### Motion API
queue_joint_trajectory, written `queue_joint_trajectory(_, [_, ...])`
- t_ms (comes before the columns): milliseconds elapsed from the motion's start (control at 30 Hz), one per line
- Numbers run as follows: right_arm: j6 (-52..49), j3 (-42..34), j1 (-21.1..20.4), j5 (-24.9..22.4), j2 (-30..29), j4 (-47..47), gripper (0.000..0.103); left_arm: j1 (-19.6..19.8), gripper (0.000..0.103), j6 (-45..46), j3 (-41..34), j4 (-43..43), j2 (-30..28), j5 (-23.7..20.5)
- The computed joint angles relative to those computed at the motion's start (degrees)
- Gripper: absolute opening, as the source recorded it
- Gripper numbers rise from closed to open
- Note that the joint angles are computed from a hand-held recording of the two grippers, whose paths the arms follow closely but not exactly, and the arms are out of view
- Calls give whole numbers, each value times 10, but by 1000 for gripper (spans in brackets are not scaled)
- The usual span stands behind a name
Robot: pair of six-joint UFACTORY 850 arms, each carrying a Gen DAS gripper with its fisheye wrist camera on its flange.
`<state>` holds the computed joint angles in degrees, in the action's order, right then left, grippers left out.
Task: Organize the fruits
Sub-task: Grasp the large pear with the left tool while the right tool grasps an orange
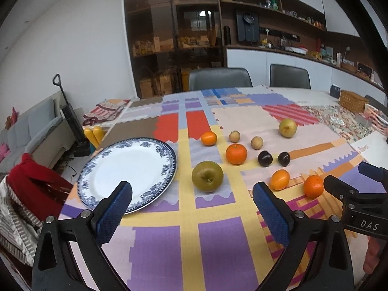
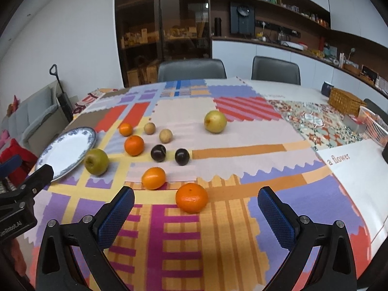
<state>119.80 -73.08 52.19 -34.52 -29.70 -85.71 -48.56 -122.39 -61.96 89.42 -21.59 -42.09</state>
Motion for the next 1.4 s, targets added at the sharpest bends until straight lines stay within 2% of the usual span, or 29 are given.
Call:
queue_joint_trajectory(133, [-43, -26, -12, 23, -21, 48, 102, 22, 99, 20, -18, -5, -15, 45])
queue_joint_trajectory(300, [-91, -50, -23, 41, -43, 100, 101, 37, 99, 57, -41, -12, -40, 64])
queue_joint_trajectory(500, [-149, -78, -33, 45, -66, 164, 91, 57, 94, 84, -65, -17, -64, 99])
queue_joint_trajectory(700, [-209, -99, -40, 55, -82, 223, 78, 70, 87, 143, -93, -59, -90, 117])
queue_joint_trajectory(833, [-249, -111, -43, 56, -91, 260, 69, 83, 76, 174, -109, -100, -104, 151])
queue_joint_trajectory(1067, [-312, -127, -48, 55, -103, 318, 54, 90, 64, 210, -126, -142, -121, 166])
queue_joint_trajectory(1233, [-314, -127, -49, 57, -104, 316, 45, 94, 49, 237, -134, -172, -127, 176])
queue_joint_trajectory(1267, [-314, -127, -49, 58, -104, 315, 42, 94, 49, 236, -134, -171, -127, 177])
queue_joint_trajectory(1400, [-314, -129, -48, 56, -106, 311, 42, 94, 49, 223, -132, -158, -127, 178])
